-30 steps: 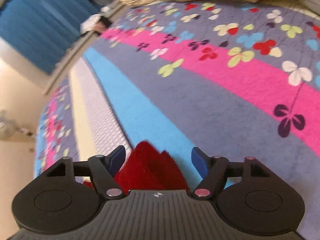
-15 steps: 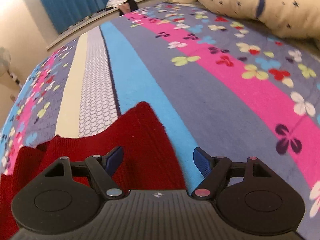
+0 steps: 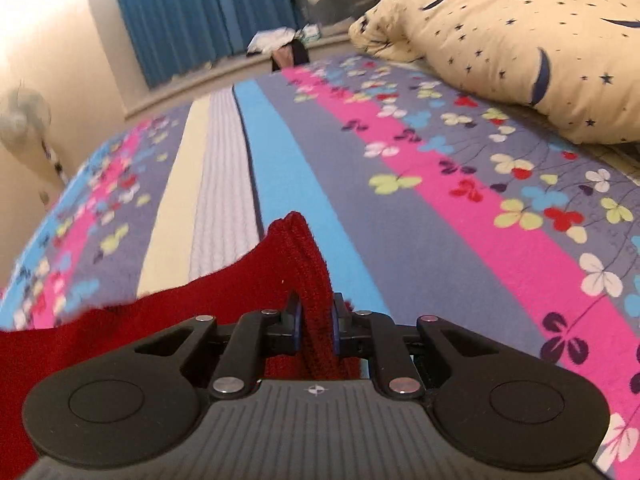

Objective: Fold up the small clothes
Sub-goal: 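Fold the hem up toward the collar with both tools and release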

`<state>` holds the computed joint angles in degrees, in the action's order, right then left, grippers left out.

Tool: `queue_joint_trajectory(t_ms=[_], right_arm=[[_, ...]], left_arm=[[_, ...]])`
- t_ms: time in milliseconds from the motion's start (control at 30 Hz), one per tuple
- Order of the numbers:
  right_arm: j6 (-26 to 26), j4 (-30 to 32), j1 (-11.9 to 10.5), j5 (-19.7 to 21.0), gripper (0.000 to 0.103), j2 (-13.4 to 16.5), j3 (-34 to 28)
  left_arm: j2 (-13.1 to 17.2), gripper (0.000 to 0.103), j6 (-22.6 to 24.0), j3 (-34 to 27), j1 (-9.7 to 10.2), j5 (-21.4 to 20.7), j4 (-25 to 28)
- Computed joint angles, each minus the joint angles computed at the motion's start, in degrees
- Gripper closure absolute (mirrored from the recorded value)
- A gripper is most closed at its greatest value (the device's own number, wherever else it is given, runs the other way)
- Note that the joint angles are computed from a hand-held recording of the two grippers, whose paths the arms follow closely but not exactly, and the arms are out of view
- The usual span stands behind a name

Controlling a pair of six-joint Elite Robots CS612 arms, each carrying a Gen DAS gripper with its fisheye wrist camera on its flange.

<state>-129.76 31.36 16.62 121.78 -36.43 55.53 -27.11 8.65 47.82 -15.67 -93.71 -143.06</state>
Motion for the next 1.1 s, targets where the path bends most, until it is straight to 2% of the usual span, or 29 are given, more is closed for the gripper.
queue_joint_trajectory(t_ms=[33, 133, 167, 233, 267, 300, 333, 367, 400, 467, 533, 633, 700, 733, 767, 800, 867, 967, 1100], right_arm=[[0.29, 0.41, -0.22, 0.03, 0.089, 0.20, -0.14], [3.08, 9.25, -1.06, -1.50, 0.089, 5.08, -6.56], [3.86, 13.01, -1.26, -1.98, 0.089, 7.37, -9.53], [4.04, 15.73, -1.50, -3.24, 0.088, 9.44, -12.13], [3.93, 15.87, -1.45, -2.94, 0.085, 9.66, -12.45], [4.02, 15.57, -1.38, -2.84, 0.073, 9.42, -12.09], [4.18, 14.88, -1.34, -2.97, 0.064, 8.72, -11.11], [4.68, 15.63, -1.25, -2.90, 0.046, 8.26, -10.71], [5.28, 16.88, -0.93, -2.15, 0.037, 7.95, -10.60], [4.57, 14.10, 0.23, -0.32, 0.035, 5.41, -7.15], [2.83, 12.22, 1.53, -0.54, 0.035, 3.42, -4.59], [2.78, 12.02, 3.82, -1.29, 0.035, 2.23, -2.92], [5.60, 15.13, 5.19, 0.18, 0.035, 3.62, -4.20], [8.00, 17.74, 5.53, 0.51, 0.035, 4.85, -5.41], [11.21, 20.84, 5.52, 0.00, 0.032, 6.26, -6.64], [13.55, 21.80, 5.26, -0.80, 0.024, 6.95, -6.56], [16.05, 22.86, 4.63, -3.10, 0.021, 7.14, -5.81], [15.48, 23.65, 5.12, -2.30, 0.023, 5.31, -4.93], [14.31, 21.32, 8.11, 1.99, 0.022, 0.80, -1.60]], left_arm=[[0.97, 0.095, -0.13, -1.29, -0.13, 0.90, 1.65], [2.78, 0.095, 0.58, -2.13, -1.38, 6.20, 3.55], [2.74, 0.094, 0.37, -1.17, -1.74, 7.30, 2.61], [1.96, 0.090, 1.01, 1.43, -2.04, 8.72, -1.10], [1.50, 0.081, 1.99, 2.42, -2.10, 9.24, -2.42], [1.02, 0.063, 2.61, 3.03, -2.04, 9.33, -2.73], [0.51, 0.050, 2.51, 3.59, -1.95, 9.58, -2.80], [-0.28, 0.023, 1.54, 4.56, -1.78, 9.68, -3.19], [-1.47, 0.014, 0.11, 6.54, -1.57, 9.01, -5.28], [-4.22, 0.014, -1.42, 11.25, -1.23, 7.44, -8.98], [-6.68, 0.014, -2.14, 15.19, -0.98, 5.88, -9.02], [-9.42, 0.014, -2.03, 21.03, -0.89, 4.45, -9.98], [-9.75, 0.014, -0.65, 22.99, -1.13, 6.02, -9.18], [-9.58, 0.012, -0.36, 23.79, -1.08, 6.75, -10.55], [-9.30, 0.001, -0.46, 24.44, -0.85, 7.30, -12.67], [-9.27, 0.000, -1.62, 24.37, -0.77, 8.46, -12.39], [-9.88, 0.002, -4.32, 23.43, -0.22, 8.34, -8.88], [-12.62, 0.003, -4.28, 26.27, 0.11, 8.75, -10.96], [-19.06, 0.000, -4.51, 34.66, -0.12, 8.81, -15.32]])
